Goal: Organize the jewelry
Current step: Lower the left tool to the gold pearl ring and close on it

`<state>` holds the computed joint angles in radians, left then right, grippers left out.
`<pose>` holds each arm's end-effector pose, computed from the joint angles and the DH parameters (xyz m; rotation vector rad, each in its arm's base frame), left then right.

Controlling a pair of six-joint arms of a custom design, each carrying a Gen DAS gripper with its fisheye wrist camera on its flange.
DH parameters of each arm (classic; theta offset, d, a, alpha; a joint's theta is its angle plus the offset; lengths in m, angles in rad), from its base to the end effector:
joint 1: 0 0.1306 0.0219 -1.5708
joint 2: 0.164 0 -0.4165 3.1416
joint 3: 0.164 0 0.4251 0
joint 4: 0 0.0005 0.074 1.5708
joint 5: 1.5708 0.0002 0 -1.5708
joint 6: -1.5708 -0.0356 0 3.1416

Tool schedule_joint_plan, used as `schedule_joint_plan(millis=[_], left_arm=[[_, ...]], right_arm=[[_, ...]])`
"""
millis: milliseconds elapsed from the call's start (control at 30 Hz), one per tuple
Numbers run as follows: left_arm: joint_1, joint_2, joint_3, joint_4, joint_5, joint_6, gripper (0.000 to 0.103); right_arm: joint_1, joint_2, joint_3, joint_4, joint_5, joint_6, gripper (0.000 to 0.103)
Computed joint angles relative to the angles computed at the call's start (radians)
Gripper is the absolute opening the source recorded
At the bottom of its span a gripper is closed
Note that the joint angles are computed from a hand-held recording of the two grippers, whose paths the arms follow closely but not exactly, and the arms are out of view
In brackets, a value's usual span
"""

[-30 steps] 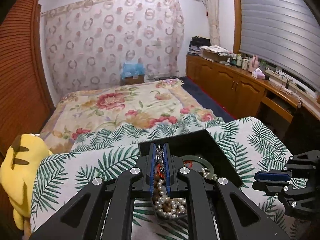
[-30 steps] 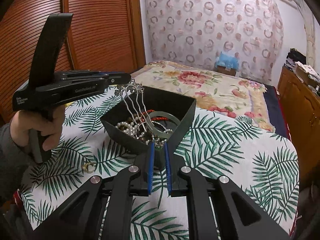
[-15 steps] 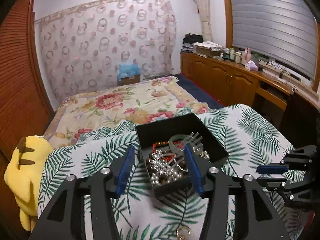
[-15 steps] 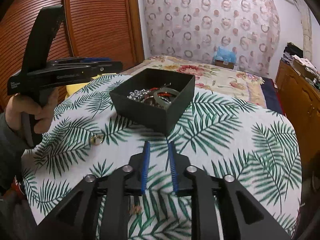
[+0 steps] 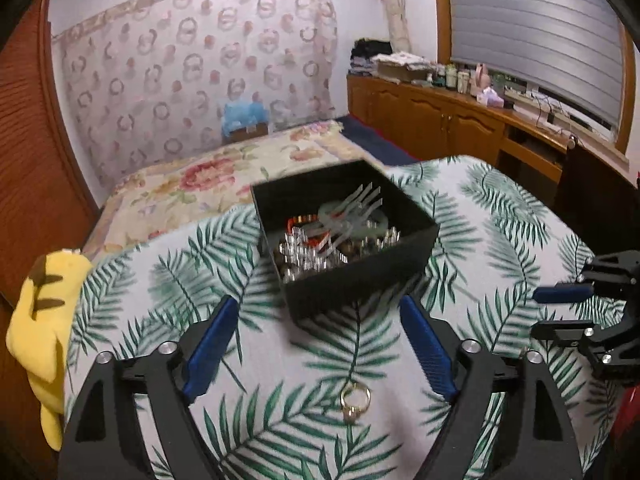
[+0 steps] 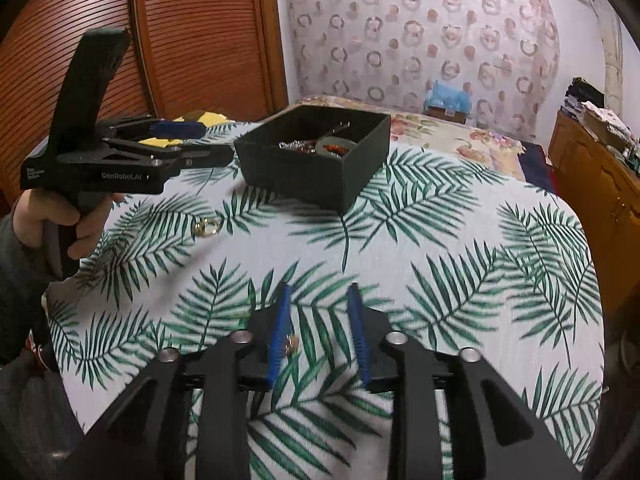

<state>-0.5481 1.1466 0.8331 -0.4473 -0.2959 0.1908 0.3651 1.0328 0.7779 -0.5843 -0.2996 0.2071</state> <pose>0.3442 -0.1986 0.3273 0.2626 2.2762 -0.0362 0.3263 0.1354 0.3306 -0.8109 2.2648 0.4339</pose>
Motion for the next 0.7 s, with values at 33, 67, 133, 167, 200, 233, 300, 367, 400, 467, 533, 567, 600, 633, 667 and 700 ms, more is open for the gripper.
schedule_joint_plan(millis=[33,67,133,167,200,233,300,367,400,467,533,567,600,633,667,700], left_arm=[[0.002,-0.001,-0.007,0.001,0.007,0.006,0.081],[0.005,-0.003,-0.013,-0.001,0.013,0.012,0.081],[0.007,-0.003,-0.025,-0.010,0.018,0.028,0.082],[0.007,-0.003,-0.032,-0.012,0.020,0.035,0.082],[0.007,-0.004,-0.038,-0.015,0.022,0.037,0.082],[0.005,-0.004,-0.041,-0.019,0.019,0.039,0.082],[0.003,-0.006,-0.052,-0.023,0.017,0.040,0.082],[0.002,-0.006,-0.057,-0.027,0.017,0.042,0.083],[0.001,-0.007,-0.062,-0.028,0.023,0.044,0.083],[0.002,-0.007,-0.066,-0.036,0.044,0.043,0.083],[0.000,-0.006,-0.067,-0.045,0.057,0.042,0.083],[-0.002,-0.004,-0.066,-0.050,0.064,0.041,0.083],[-0.003,-0.002,-0.066,-0.053,0.071,0.040,0.083],[-0.004,0.000,-0.065,-0.056,0.082,0.039,0.083],[-0.004,0.001,-0.066,-0.057,0.090,0.037,0.083],[-0.007,0.003,-0.067,-0.055,0.099,0.035,0.083]], right_arm=[[-0.002,-0.004,-0.004,-0.005,-0.002,0.002,0.038],[-0.003,-0.007,-0.007,-0.009,-0.003,0.003,0.038],[-0.003,-0.014,-0.015,-0.017,-0.003,0.005,0.039],[-0.002,-0.017,-0.020,-0.022,-0.001,0.009,0.039],[-0.001,-0.020,-0.024,-0.026,0.001,0.012,0.039],[0.003,-0.023,-0.027,-0.032,0.006,0.017,0.039],[0.011,-0.027,-0.034,-0.038,0.015,0.026,0.039],[0.020,-0.028,-0.038,-0.045,0.021,0.037,0.039],[0.023,-0.027,-0.038,-0.050,0.024,0.042,0.039],[0.037,-0.022,-0.036,-0.061,0.039,0.057,0.039],[0.048,-0.015,-0.033,-0.067,0.053,0.066,0.039],[0.052,-0.009,-0.031,-0.065,0.060,0.064,0.039],[0.054,-0.002,-0.027,-0.068,0.062,0.065,0.039],[0.058,0.004,-0.023,-0.067,0.070,0.067,0.039],[0.060,0.007,-0.021,-0.065,0.074,0.066,0.039],[0.064,0.015,-0.015,-0.064,0.079,0.067,0.039]])
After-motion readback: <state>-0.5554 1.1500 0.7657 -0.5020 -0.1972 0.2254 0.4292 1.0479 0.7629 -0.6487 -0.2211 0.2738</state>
